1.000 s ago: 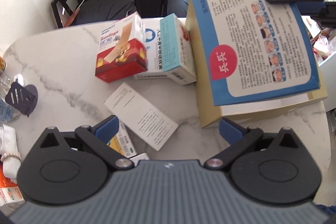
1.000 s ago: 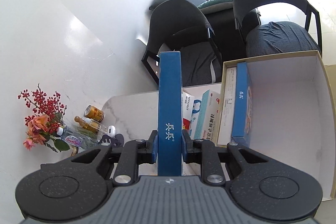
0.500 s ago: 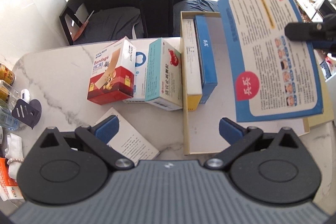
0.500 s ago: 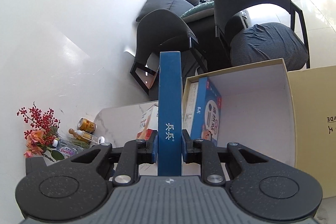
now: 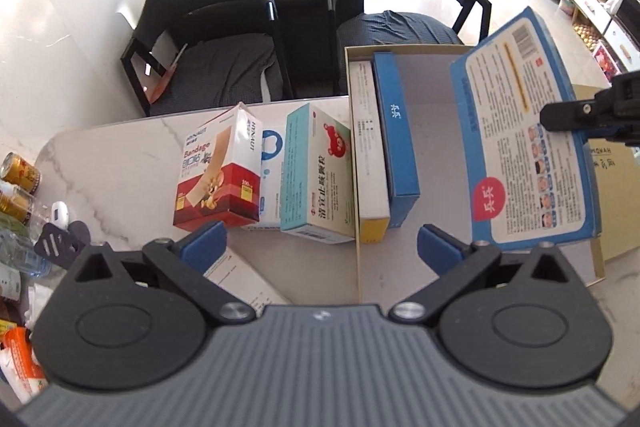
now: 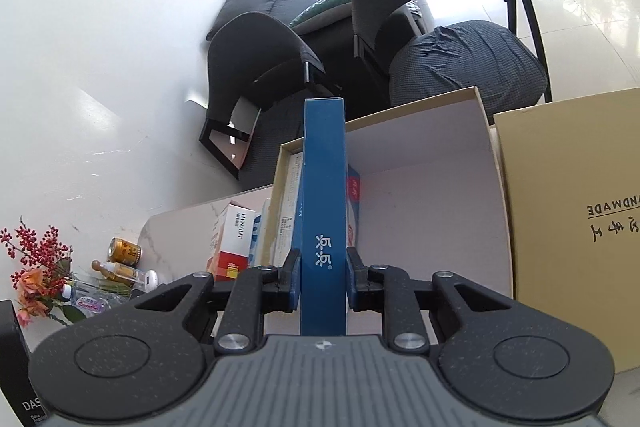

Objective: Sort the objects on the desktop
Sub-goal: 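Lower the blue box beside the other blue box and open the right gripper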

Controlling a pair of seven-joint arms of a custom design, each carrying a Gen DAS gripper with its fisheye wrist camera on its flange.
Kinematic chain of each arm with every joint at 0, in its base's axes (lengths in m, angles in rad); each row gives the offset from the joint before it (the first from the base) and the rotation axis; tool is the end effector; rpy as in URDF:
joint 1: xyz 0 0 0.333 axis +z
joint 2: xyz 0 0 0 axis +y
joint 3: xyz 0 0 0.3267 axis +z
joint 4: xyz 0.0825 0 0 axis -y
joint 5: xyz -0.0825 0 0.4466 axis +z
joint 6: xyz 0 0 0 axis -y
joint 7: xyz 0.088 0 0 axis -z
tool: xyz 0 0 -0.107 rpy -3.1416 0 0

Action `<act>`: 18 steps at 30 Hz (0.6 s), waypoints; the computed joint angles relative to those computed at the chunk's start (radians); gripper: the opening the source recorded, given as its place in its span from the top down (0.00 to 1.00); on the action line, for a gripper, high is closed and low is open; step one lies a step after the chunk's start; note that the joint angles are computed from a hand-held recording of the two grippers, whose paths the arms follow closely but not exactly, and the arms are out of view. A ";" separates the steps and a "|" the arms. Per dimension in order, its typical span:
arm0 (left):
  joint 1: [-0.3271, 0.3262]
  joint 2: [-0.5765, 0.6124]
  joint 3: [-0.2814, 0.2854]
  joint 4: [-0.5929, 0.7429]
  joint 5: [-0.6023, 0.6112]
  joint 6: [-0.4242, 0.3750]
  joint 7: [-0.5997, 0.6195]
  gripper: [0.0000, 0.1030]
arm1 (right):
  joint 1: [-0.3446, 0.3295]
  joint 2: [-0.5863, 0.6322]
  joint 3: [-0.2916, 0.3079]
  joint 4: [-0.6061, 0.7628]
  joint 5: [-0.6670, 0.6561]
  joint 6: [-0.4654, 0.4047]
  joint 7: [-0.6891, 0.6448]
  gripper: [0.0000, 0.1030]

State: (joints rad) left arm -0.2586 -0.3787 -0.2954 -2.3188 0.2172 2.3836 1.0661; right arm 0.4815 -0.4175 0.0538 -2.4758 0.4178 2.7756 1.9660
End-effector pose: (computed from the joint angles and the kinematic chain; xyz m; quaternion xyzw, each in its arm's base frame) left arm 0.4476 -0.2852 0.5153 -0.6204 0.7428 -0.1632 0.1914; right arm 0.4480 0.2465 0.5027 -0.5916 0.7176 0.0116 0.3674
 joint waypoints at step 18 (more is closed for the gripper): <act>0.028 0.022 0.080 -0.053 -0.129 0.122 0.199 0.00 | -0.098 0.194 0.132 0.127 -0.365 -0.019 0.423 0.77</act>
State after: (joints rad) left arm -0.2310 -0.3568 -0.2153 -2.3722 0.0883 2.5054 1.2653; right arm 0.3839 -0.2232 0.1853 -2.3485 0.0529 2.7563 2.3886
